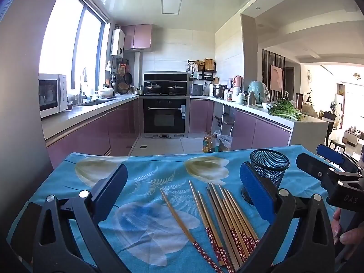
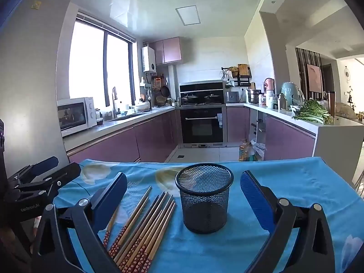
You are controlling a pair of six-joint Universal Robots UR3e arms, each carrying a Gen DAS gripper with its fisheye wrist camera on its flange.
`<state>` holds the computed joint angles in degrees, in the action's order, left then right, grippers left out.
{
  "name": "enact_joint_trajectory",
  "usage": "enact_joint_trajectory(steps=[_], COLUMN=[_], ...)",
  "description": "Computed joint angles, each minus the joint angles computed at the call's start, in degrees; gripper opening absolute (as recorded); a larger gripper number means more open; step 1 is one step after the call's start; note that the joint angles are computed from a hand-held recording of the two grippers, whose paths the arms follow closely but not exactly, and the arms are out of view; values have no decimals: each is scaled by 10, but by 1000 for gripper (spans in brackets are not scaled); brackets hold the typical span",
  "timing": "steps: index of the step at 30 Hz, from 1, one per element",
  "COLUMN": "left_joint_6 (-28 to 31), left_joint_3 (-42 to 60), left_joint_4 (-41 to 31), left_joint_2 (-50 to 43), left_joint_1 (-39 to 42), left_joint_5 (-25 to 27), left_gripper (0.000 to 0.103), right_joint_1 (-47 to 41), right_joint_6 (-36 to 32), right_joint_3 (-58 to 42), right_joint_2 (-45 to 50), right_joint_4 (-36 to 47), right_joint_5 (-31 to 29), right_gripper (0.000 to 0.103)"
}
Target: Organize utensils
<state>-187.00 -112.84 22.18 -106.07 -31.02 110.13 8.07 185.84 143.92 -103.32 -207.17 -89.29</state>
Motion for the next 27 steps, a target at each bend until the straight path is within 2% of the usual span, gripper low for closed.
enact_joint_trajectory(steps=[4, 5, 19, 27], left_joint_6=[-6, -8, -6, -6], left_joint_3=[7, -7, 1, 4], left_joint_4=[-15, 2, 45, 55], left_joint_2=[2, 9, -12, -17], left_joint_1=[5, 12, -9, -18], left_joint_5=[-9, -17, 18, 31], left_gripper=[97, 97, 97, 97], right_joint_1=[12, 10, 27, 17], right_joint_6=[1, 2, 8, 8], right_joint_3=[-7, -5, -11, -4], right_joint_2=[0, -4, 14, 10], right_joint_4=[4, 5, -13, -19], right_joint_5=[-14, -11, -37, -25], right_gripper=[96, 96, 96, 96])
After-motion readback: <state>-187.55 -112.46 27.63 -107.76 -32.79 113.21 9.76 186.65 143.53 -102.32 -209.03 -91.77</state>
